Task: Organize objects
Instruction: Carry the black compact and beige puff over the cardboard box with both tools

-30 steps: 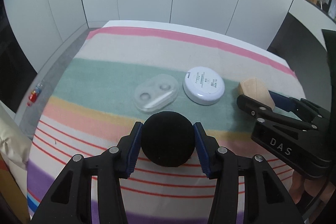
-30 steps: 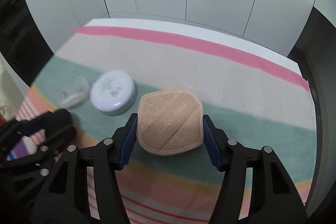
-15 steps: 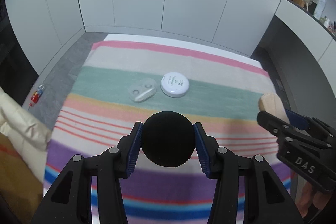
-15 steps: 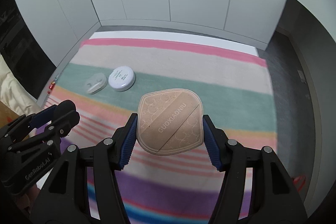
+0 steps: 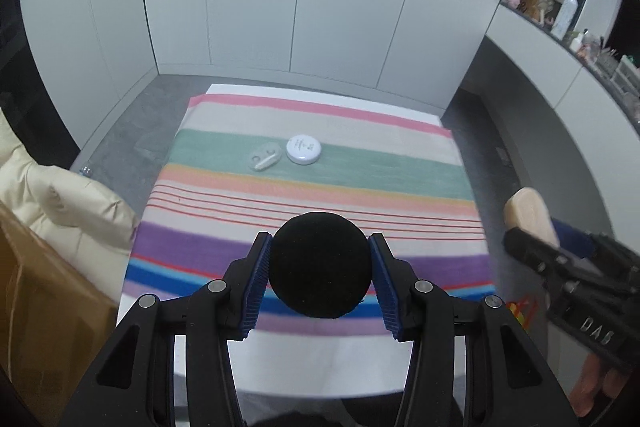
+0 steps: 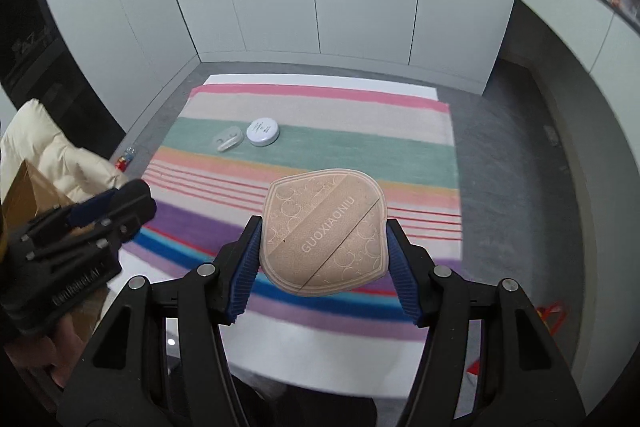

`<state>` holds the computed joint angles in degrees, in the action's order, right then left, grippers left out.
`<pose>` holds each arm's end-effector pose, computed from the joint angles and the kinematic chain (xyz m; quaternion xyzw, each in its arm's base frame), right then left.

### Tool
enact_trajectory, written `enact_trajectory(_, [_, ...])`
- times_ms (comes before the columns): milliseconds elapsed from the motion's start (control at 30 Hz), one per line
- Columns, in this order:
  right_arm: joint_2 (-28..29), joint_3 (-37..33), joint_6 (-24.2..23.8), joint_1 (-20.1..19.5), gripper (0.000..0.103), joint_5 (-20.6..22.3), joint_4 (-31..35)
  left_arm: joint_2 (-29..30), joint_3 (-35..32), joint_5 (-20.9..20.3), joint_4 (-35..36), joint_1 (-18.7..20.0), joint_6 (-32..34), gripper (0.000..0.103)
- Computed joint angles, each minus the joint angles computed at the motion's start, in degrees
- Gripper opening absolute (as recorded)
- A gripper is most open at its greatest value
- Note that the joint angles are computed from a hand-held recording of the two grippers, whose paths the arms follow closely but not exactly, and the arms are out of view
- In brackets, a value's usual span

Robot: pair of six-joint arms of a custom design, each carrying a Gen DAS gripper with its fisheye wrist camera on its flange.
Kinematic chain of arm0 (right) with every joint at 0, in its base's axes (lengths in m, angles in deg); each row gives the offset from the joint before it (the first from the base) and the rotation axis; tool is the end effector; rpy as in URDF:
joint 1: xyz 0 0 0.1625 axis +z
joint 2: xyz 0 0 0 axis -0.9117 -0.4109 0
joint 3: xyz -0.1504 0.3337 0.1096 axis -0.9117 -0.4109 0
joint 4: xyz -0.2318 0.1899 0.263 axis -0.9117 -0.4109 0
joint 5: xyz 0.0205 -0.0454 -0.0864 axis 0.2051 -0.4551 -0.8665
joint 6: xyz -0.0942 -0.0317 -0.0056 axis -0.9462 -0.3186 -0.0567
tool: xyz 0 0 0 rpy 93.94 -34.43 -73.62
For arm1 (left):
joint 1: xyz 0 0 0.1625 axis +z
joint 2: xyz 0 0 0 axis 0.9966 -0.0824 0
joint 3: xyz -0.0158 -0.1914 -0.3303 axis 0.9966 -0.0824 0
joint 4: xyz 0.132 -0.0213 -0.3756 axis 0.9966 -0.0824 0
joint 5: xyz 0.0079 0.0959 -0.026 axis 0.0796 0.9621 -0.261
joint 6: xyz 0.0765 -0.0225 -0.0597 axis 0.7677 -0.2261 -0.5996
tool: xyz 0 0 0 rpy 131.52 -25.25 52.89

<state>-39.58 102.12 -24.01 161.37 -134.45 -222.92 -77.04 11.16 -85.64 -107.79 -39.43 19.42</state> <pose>0.1400 -0.6858 0.3682 0.0819 -0.8907 0.2882 0.3417 -0.4283 -0.7295 0.0745 0.1722 0.9128 -0.2520 0.2715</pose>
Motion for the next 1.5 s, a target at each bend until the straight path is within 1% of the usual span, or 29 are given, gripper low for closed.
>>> enact_trajectory(67, [-2.3,2.5,0.0,0.8,0.062,0.9,-0.1,-2.6,3.5,-0.3,-1.4,-1.1,-0.3,0.05])
enact_trajectory(133, [-3.8,4.8,-1.2,1.7,0.062,1.4,-2.2,-5.5,8.0,-0.3,-3.8,-2.3,0.4,0.05])
enact_trajectory(267, [-5.5,7.3,-2.3,2.4,0.062,3.0,-4.4,-9.8,15.1,0.4,-7.9,-3.8,0.2,0.05])
enact_trajectory(333, [-6.0,8.0,-1.8,2.6,0.062,3.6,-4.9,-11.9,18.9,-0.4,-11.4,-4.1,1.1,0.05])
enact_trajectory(367, [-6.2,8.3,-1.5,2.7,0.062,4.2,-5.0,-12.5,20.0,-0.7,-12.5,-4.1,1.5,0.05])
enact_trajectory(433, [-6.0,7.9,-1.2,2.9,0.062,5.1,-5.3,-13.3,21.0,-1.1,-12.0,-3.8,1.4,0.05])
enact_trajectory(500, [-5.7,7.5,-1.1,3.3,0.062,4.9,-5.4,-14.4,23.3,0.2,-14.4,-3.7,0.8,0.05])
enact_trajectory(567, [-5.5,7.4,-1.0,3.8,0.062,5.6,-6.5,-15.2,24.2,0.9,-14.1,-3.3,-0.8,0.05])
enact_trajectory(633, [-4.2,6.0,-1.2,4.1,0.062,6.1,-6.3,-16.0,25.7,4.1,-15.5,-3.5,0.7,0.05])
enact_trajectory(700, [-2.2,4.8,-1.9,4.5,0.062,5.9,-6.3,-17.1,27.3,5.3,-17.7,-3.3,2.0,0.05])
enact_trajectory(767, [-0.7,3.8,-2.4,4.7,0.062,5.9,-6.2,-18.8,29.0,6.8,-18.6,-3.1,0.8,0.05])
enact_trajectory(833, [0.8,2.8,-2.6,4.9,0.062,6.4,-5.6,-20.1,30.3,7.4,-19.5,-2.7,0.0,0.05])
enact_trajectory(967, [3.6,0.9,-2.6,5.5,0.062,6.8,-4.1,-23.0,33.1,8.5,-19.0,-1.7,-2.7,0.05])
enact_trajectory(1167, [7.1,-1.5,-2.4,7.2,0.062,7.9,-2.9,-27.4,37.9,11.4,-18.7,-0.6,-5.5,0.05])
enact_trajectory(1367, [10.8,-3.2,-4.3,9.3,0.062,7.9,-3.1,-32.6,42.8,14.0,-19.0,0.0,-8.4,0.05])
enact_trajectory(1500, [12.8,-4.3,-4.1,10.4,0.062,8.4,-2.0,-35.3,45.1,15.5,-17.8,0.4,-10.4,0.05])
